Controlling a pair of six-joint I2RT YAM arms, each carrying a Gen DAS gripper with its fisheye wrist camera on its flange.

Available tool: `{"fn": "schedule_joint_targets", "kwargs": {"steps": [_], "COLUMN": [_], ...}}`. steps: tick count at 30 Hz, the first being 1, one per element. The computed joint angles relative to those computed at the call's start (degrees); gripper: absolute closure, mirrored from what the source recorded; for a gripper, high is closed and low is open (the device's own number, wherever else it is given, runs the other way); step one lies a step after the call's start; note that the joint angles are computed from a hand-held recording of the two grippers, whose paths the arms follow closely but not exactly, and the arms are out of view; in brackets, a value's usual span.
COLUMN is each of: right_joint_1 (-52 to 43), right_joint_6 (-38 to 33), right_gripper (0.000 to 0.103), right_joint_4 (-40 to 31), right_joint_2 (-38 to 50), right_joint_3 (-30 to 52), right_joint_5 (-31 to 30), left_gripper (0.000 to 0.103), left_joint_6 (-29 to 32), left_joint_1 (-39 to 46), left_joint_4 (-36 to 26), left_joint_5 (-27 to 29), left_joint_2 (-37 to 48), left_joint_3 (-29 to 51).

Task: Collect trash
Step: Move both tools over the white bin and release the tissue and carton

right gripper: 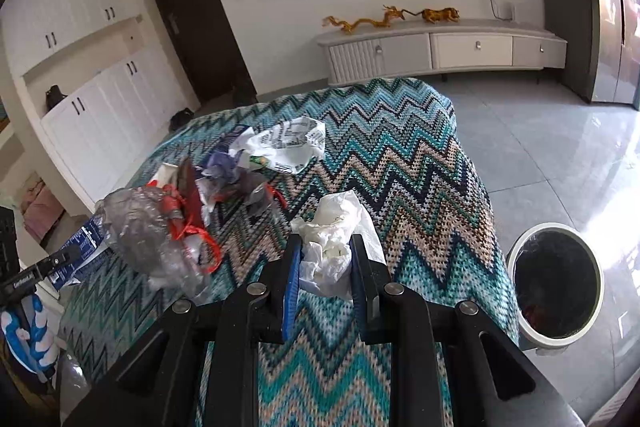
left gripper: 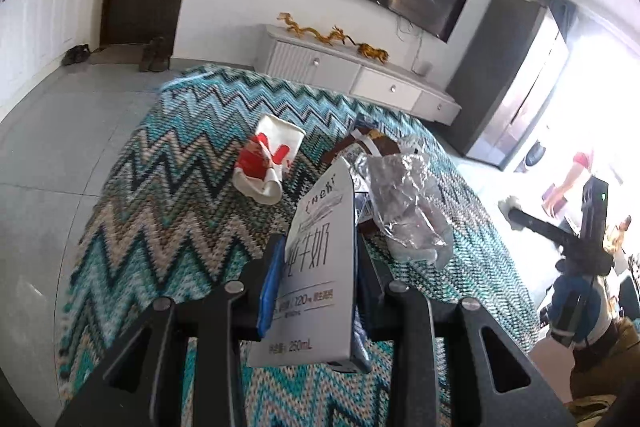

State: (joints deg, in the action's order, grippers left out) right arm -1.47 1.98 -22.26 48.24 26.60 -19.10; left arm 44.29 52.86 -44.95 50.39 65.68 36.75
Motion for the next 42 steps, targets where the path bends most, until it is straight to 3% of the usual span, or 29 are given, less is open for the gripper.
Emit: {"fn": "schedule_joint_targets", "kwargs": {"steps": [6,10,15,20,24,28,31,35,42], "right_joint_1": [-5.4,-12.9,-29.0,-46.3,-55.5,-60.8,-61.9,-61.7,-59.3], "right_joint_6": [-5.3,-10.9,-21.6,-35.1,-40.8,-40.8,-38.6,-35.3,-29.7], "right_gripper": [0.08,0.08,0.08,0.079,0.078,0.078,0.078,0.078,0.076], "right_joint_4": [-6.6,-11.5,-17.4,-19.9,-15.3,-7.3,-1.5,4.4,9.4], "right_joint_2": [-7.3,-10.5,-8.9,2.3,16.9,32.6,43.1,54.4,68.6], "right_joint_3": [0.1,1.0,3.4,6.9,10.2,14.4,18.4,23.4,32.0], "right_joint_5": [-4.7,-10.4,-22.3,-32.0,-34.1,-32.1,-29.3,-25.3,-19.8], "left_gripper": [0.072,0.072,0.072,0.072,0.072,0.072,0.072,0.072,0.072], "left_joint_6": [2.9,-1.9,-18.9,-39.6,-51.0,-55.9,-58.1,-60.7,-65.5], "left_joint_1": [4.9,1.6,-15.0,-43.0,-65.9,-80.8,-89.2,-95.4,-99.3], "left_joint_4": [-8.2,-9.9,-4.7,6.3,15.5,22.4,24.4,22.1,8.7], "left_joint_5": [1.9,2.3,-3.1,-17.4,-28.3,-32.4,-33.7,-33.9,-33.1], "left_joint_2": [-5.2,-8.7,-15.2,-14.9,-3.4,14.8,30.9,48.2,76.9], "left_joint_3": [3.2,5.9,8.0,10.1,15.3,24.9,36.7,52.5,87.8]}}
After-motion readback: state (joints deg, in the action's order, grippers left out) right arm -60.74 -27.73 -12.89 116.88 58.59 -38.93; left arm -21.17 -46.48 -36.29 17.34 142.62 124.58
